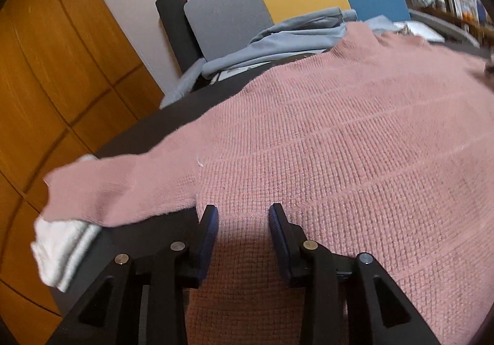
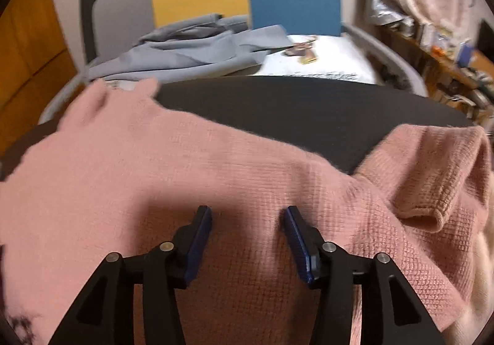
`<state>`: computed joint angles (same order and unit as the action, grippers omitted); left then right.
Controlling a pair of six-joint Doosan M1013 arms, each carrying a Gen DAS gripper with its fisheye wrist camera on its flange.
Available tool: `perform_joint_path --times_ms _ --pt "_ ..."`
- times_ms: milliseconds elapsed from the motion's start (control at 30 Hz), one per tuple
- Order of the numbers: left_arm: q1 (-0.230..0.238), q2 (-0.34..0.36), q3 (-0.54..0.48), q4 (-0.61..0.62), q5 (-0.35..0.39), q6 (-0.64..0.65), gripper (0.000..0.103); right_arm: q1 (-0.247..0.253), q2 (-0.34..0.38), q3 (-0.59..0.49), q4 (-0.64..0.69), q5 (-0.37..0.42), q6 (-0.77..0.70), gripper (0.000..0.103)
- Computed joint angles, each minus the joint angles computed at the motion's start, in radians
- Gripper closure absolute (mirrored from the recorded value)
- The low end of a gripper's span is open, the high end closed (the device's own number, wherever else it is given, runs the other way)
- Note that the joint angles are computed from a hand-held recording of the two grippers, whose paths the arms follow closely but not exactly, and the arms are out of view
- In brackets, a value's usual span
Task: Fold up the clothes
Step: 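Open the left gripper and release the sleeve flat on the table, then grasp the other pink sleeve near the beige sweater with the right gripper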
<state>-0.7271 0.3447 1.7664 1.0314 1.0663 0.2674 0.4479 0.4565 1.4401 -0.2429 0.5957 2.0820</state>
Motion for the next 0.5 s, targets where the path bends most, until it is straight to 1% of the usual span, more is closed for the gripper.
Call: perform_joint_path --times_ms 33,100,133,167,200,233,300,367,433,500 --pt "-0.003 0.005 -0.003 0.006 0.013 0.004 0.068 -0.005 -0.013 0.008 0.034 -0.014 -0.038 0.051" --pt "-0.005 0.006 -0.003 0.011 0.017 0.001 0.068 -0.020 -0.060 0.043 -0.010 -0.065 -0.042 0.041" --pt "-0.003 0.003 -0.001 0.009 0.009 -0.003 0.068 -0.030 -0.083 0.060 -0.027 -0.080 -0.047 0.026" --pt "-0.001 0.000 0.002 0.006 0.001 -0.007 0.068 -0.044 -0.100 0.068 -0.046 -0.076 -0.048 0.020" --pt "0.000 -0.003 0.005 0.006 -0.004 -0.011 0.068 -0.057 -0.112 0.071 -0.094 -0.062 -0.023 0.020" --pt "0.001 -0.005 0.007 0.005 -0.010 -0.015 0.068 -0.070 -0.120 0.069 -0.148 -0.031 0.002 0.020" --pt "0.002 -0.007 0.010 0.005 -0.014 -0.018 0.068 -0.095 -0.120 0.054 -0.258 0.083 0.046 0.019" --pt "0.000 -0.005 0.010 0.008 -0.010 -0.019 0.068 -0.121 -0.103 0.031 -0.265 0.165 0.035 0.019" --pt "0.000 -0.004 0.009 0.009 -0.008 -0.019 0.068 -0.148 -0.097 0.030 -0.231 0.184 0.025 0.019" --pt "0.001 -0.005 0.010 0.009 -0.010 -0.020 0.068 -0.171 -0.095 0.035 -0.153 0.149 -0.024 0.019"
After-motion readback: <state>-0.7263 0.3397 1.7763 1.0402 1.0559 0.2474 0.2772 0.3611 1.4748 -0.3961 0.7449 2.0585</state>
